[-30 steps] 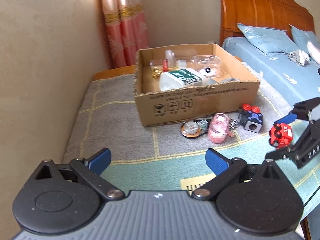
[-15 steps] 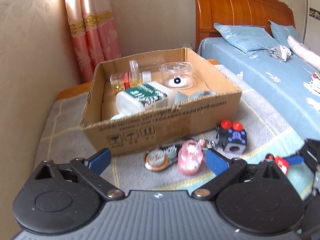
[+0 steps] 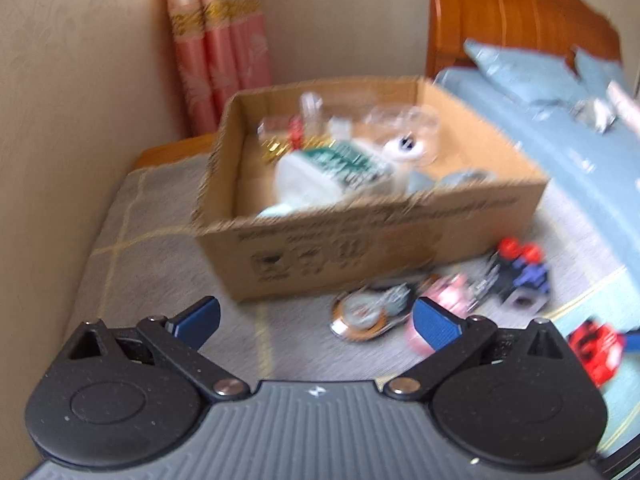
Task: Organize rigid objects
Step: 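Move the right gripper to the red S.L toy car while the left approaches the pink keychain jar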
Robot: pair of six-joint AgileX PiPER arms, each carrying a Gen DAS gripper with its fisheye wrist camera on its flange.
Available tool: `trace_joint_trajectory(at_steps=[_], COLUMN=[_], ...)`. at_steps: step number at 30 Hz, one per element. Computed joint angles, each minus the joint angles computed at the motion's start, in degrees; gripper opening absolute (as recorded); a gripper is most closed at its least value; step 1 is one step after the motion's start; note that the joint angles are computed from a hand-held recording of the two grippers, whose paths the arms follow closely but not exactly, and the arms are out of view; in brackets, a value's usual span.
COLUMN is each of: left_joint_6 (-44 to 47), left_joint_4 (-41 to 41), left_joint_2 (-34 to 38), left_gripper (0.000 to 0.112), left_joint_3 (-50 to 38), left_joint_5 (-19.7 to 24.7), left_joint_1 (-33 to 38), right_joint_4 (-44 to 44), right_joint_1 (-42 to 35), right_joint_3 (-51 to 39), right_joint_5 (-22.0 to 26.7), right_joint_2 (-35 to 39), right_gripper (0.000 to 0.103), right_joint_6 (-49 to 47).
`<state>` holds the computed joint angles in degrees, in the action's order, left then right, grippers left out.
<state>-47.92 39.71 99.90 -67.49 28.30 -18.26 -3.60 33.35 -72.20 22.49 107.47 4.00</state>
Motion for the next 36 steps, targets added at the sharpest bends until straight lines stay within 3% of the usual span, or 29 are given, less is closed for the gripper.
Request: trace_joint_trajectory(at_steps=[3, 10, 15, 21, 26, 31, 36], left_joint_6=[-3.84, 2.06, 8.76, 1.77, -2.19, -4.03, -1.03], left_joint_4=[5.82, -2.49, -9.02, -4.46, -1.85, 2.29, -1.30], left_joint_2=[-0.43, -6.13, -1.48, 3.43, -1.23, -4.25, -9.02], left_gripper=[0.102, 0.102, 0.102, 0.102, 0.102, 0.102, 0.102], left_joint_3=[2.94, 5.36, -1.67, -5.79, 1.25, 6.98, 12.90], left_joint_5=[2.27, -4.01, -5.88, -4.21, -5.46, -1.76, -6.83], left_joint_1=[-0.47, 0.53, -1.36, -2.02, 1.70, 4.01, 4.35], right_joint_4=[-0.51, -0.46, -0.18, 1.05, 1.65, 2.47, 2.63], right_joint_1=[0.20, -0.05, -0.12, -0.42, -0.62, -0.87, -0.94], right_joint_3=[1.00, 2.72, 2.77, 2.87, 3.42, 3.90, 4.72], right_joint_5=[-0.62, -3.20, -3.29, -2.90, -3.55, -4.17, -5.15], right_joint_2=[-0.58, -1.04, -1.04, -1.27, -1.44, -1.54, -1.82], right_gripper=[0.103, 0.103, 0.103, 0.103, 0.103, 0.103, 0.103], right_joint_6=[0.62, 0.35, 0.00, -1.57, -2.36, -3.50, -3.80])
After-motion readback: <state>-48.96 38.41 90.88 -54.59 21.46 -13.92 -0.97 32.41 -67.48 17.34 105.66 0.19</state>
